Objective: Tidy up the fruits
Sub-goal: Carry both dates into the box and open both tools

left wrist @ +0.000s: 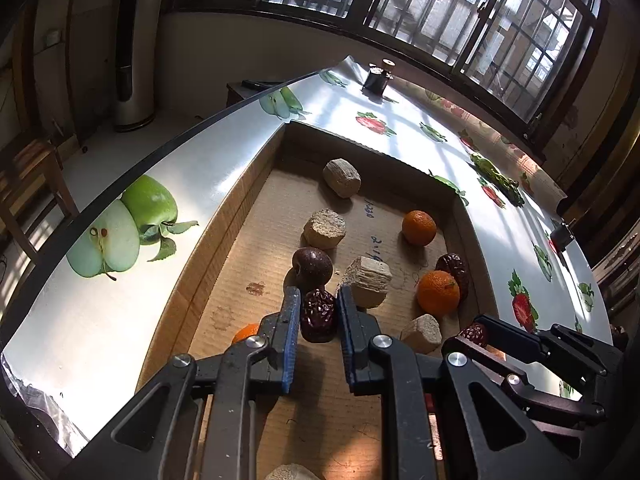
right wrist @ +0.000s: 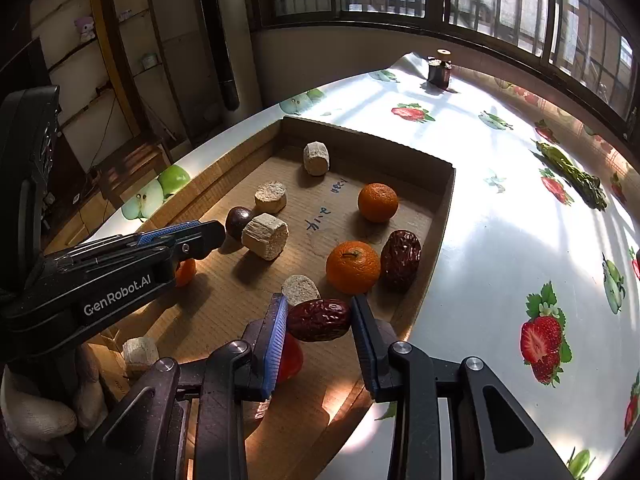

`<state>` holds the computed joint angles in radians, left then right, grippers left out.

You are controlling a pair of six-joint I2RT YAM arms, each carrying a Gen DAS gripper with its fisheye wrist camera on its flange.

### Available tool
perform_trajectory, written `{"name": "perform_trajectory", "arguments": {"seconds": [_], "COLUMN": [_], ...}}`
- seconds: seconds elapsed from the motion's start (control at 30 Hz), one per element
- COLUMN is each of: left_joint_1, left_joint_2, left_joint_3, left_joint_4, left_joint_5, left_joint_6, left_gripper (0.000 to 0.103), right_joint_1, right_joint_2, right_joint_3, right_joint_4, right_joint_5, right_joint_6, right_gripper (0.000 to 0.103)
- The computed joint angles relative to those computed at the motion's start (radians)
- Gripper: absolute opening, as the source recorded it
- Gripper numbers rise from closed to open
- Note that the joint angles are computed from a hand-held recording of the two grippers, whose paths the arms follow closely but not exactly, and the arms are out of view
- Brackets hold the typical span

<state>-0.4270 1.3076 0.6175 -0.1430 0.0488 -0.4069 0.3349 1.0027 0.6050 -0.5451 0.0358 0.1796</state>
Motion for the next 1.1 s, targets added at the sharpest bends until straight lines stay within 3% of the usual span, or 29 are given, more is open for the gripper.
{"name": "perform_trajectory", "arguments": {"seconds": [0.33,0.5,0.73,0.9,1.1], "left_joint_1": [0.031,0.065,0.07,0.071,0.066], "left_joint_2": [0.011,-0.009,-0.015,-0.043,-0.069], "left_joint_3": [0.005,-0.005,-0.002,-0.002,-0.002], "left_joint_4": [-0.007,-0.002,-0.009,-0.021,-0.041], "left_joint_5": [0.016,0.047,0.07,0.063,0.053], "left_joint_6": [-0.026,-0.041,-0.057,-0.068,-0.074], "left_gripper": [0.019,0.038,0.042,0.056,0.057], "right_joint_1": [0.08,0.09,0.07,0.061,0.029], "right_joint_2": [0.029,0.036,0.04,0.031,-0.024], "right_joint_3": [0.008,-0.003,-0.003,-0.006,-0.016], "right_joint_4": [0.052,0.076,0.072,0.071,0.047], "right_joint_5": [-0.021,-0.024,-0.03,-0.034,-0.044], "right_joint_6": [0.014,0.021,0.021,0.023,0.022], "right_gripper": [0.036,0.036,0.036,0.037,0.042]}}
